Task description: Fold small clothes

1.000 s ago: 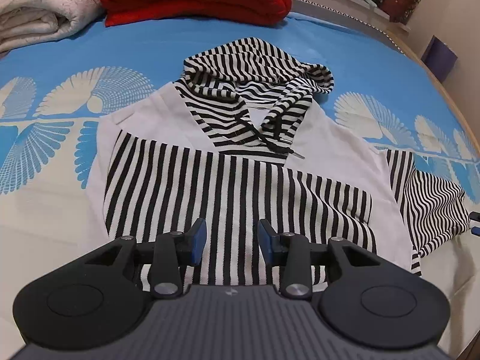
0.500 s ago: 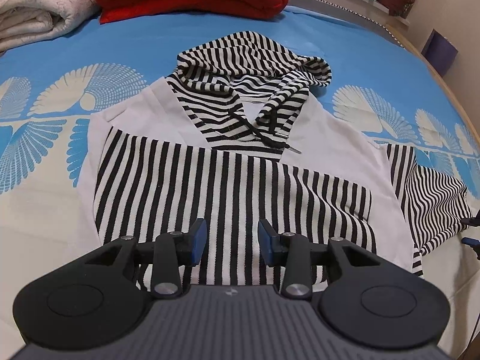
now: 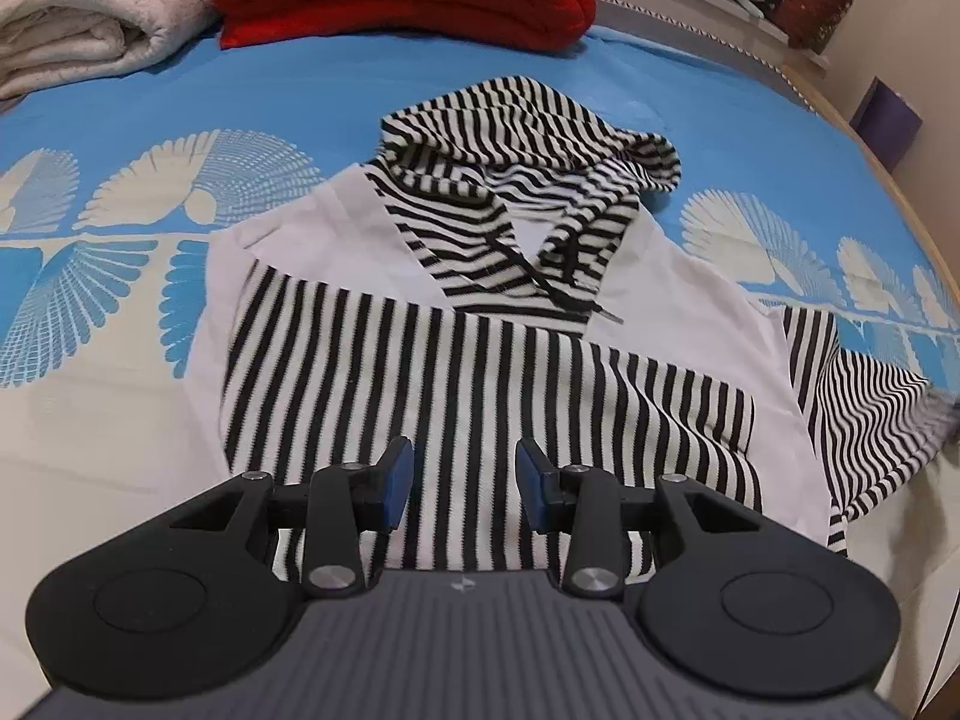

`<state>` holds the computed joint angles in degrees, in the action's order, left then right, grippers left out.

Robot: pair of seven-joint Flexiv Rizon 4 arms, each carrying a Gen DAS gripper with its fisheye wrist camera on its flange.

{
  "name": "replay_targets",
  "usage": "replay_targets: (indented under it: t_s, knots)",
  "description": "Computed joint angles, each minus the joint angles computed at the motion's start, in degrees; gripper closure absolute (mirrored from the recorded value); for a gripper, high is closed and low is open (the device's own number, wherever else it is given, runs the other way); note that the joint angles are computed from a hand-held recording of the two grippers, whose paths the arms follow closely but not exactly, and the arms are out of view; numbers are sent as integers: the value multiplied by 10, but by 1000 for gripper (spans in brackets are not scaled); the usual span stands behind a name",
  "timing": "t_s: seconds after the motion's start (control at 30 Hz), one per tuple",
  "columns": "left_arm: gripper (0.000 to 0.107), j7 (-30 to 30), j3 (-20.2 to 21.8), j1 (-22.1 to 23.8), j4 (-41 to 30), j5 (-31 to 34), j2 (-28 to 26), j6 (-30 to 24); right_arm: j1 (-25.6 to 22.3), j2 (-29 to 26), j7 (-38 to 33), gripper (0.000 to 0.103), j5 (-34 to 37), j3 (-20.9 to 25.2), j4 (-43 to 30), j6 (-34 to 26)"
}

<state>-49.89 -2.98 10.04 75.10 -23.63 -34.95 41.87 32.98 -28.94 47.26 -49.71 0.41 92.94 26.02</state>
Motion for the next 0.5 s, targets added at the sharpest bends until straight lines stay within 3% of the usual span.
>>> replay_targets:
  t_s: [0.07, 0.1, 0.13, 0.2, 0.27, 0.3, 0.33, 0.4, 0.43, 0.5]
  knots:
    - [65, -2, 0, 5, -5, -5, -1, -1, 11, -43, -99, 99, -85, 12, -84, -49]
    - [65, -4, 1, 8, -9, -6, -3, -1, -6, -71, -144, 99, -157, 46, -128, -51]
    - [65, -8, 2, 10, -14, -7, -5, -3, -17, -100, -186, 99, -223, 72, -170, -27]
    - [65, -17, 5, 15, -24, -7, -10, -7, -33, -164, -275, 99, -302, 100, -263, 128]
    - [65, -27, 9, 20, -39, -5, -17, -14, -18, -229, -436, 97, -239, 85, -357, 313]
    - [65, -31, 9, 23, -45, -4, -20, -17, -6, -268, -530, 89, -179, 94, -403, 367]
    - [65, -36, 9, 26, -51, -5, -22, -19, 2, -306, -623, 80, -114, 122, -450, 384]
    - [65, -45, 8, 32, -63, -9, -28, -24, 22, -356, -803, 77, 9, 202, -536, 323]
    - [65, -50, 8, 35, -69, -10, -31, -26, 33, -367, -852, 74, 29, 217, -566, 285]
    - [65, -66, 10, 38, -83, -9, -38, -32, 48, -364, -842, 68, 43, 194, -590, 232]
